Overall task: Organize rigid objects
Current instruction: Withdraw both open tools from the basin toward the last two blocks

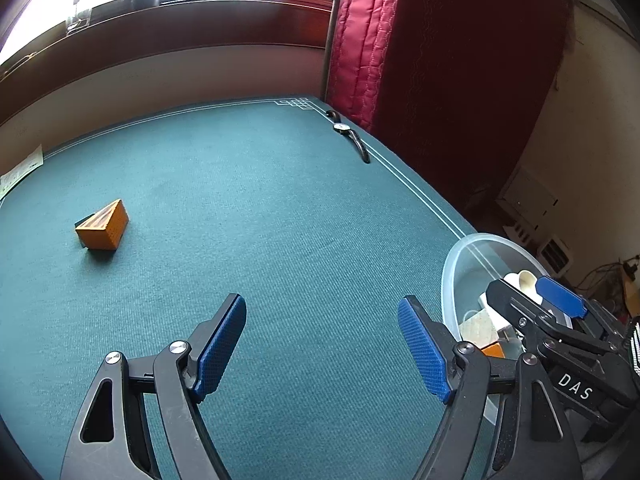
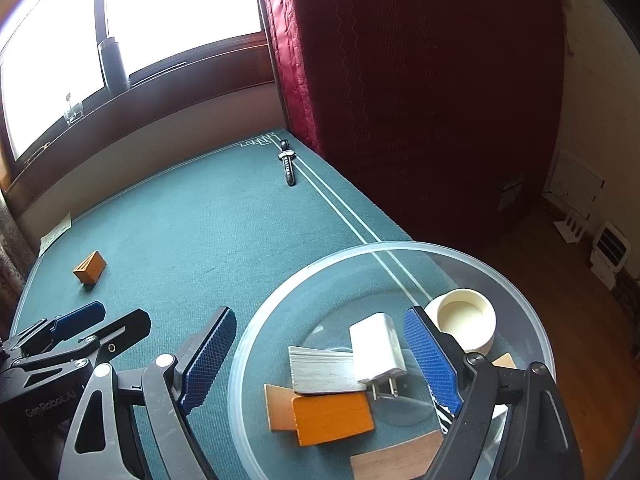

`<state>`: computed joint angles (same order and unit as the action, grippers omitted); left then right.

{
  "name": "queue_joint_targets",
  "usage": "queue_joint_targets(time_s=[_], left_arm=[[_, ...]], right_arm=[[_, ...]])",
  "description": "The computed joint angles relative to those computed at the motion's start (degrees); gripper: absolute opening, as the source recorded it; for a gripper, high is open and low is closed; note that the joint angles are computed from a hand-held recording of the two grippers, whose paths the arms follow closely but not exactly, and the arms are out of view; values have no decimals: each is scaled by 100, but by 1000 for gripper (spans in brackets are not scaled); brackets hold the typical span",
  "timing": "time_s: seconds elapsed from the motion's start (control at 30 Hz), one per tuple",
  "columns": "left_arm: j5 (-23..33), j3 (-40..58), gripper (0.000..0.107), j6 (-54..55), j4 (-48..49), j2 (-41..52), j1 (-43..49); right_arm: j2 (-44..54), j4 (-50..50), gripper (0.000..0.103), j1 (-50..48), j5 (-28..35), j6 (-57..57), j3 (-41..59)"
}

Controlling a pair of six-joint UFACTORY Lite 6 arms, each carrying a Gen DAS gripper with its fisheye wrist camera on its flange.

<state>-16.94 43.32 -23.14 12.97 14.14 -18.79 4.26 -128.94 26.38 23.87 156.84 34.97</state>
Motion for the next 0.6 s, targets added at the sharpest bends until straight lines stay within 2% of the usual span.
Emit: queue_joint_targets(time_s=[0.4,0.6], left_arm=[[-91,-265,79,-598,921,-317,863],[-47,-64,79,-1141,1531,-165,1486]], right_arm=[[693,571,89,702,-46,-476,810],[1226,704,89,974,-201,-671,1388]])
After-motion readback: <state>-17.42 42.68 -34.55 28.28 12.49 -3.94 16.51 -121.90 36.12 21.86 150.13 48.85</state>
